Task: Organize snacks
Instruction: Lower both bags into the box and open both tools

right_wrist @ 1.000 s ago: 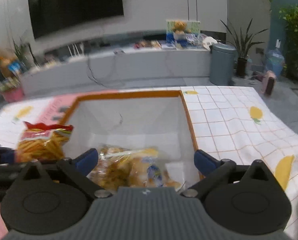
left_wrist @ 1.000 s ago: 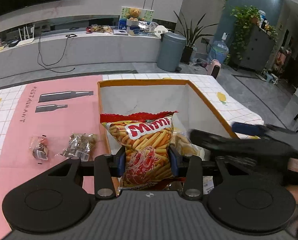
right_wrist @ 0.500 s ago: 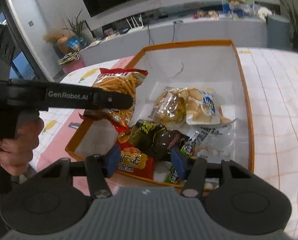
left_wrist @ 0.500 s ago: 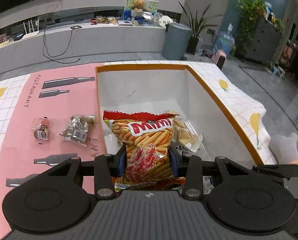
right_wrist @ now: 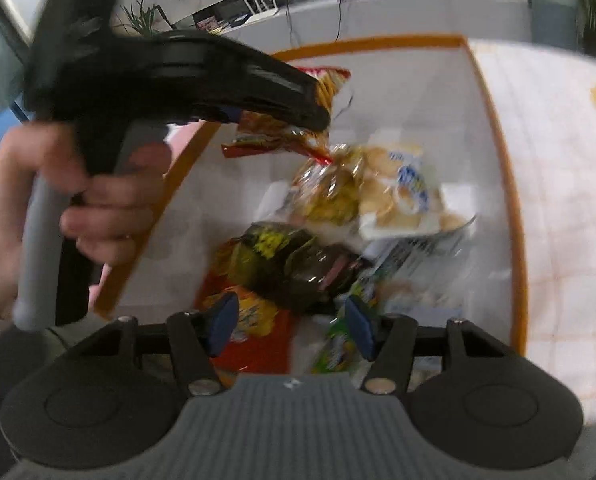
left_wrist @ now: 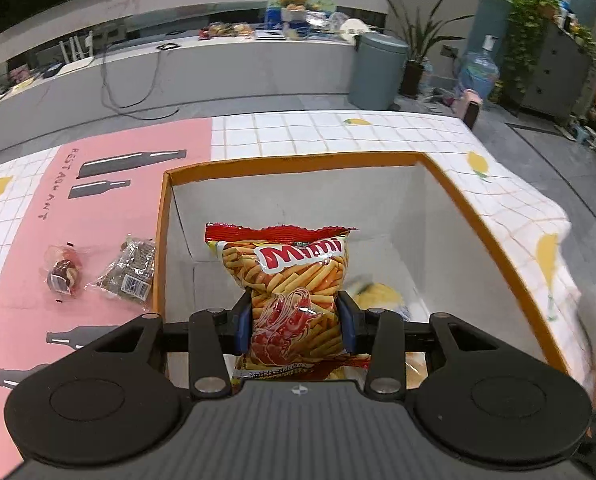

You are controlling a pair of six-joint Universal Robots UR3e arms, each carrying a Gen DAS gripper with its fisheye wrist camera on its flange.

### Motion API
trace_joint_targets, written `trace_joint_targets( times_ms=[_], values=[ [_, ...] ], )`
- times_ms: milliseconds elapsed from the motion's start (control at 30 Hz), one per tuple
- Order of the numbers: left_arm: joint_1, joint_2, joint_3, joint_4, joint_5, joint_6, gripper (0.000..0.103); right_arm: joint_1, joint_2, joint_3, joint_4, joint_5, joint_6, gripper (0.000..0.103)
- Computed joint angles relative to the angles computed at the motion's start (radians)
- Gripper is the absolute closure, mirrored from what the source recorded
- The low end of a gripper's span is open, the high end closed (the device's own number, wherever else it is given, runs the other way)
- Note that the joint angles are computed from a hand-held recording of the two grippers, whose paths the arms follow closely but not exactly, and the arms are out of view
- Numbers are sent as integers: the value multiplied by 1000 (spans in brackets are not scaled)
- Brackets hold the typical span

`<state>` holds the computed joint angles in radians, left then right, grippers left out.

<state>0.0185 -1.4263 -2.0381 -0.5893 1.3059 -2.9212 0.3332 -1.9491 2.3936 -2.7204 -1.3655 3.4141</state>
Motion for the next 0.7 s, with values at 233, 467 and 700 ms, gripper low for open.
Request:
trace_joint_targets(
  times_ms=[233, 467, 700],
  values=[
    [-56, -57, -29, 183, 109, -59, 13, 17, 82, 27, -228, -80, 70, 45],
    [72, 136, -76, 43, -28, 12, 13, 124, 301, -228, -85, -294, 80, 49],
    [66, 153, -49, -22, 14, 151, 23, 147, 542, -621, 338, -365, 20, 71]
  ],
)
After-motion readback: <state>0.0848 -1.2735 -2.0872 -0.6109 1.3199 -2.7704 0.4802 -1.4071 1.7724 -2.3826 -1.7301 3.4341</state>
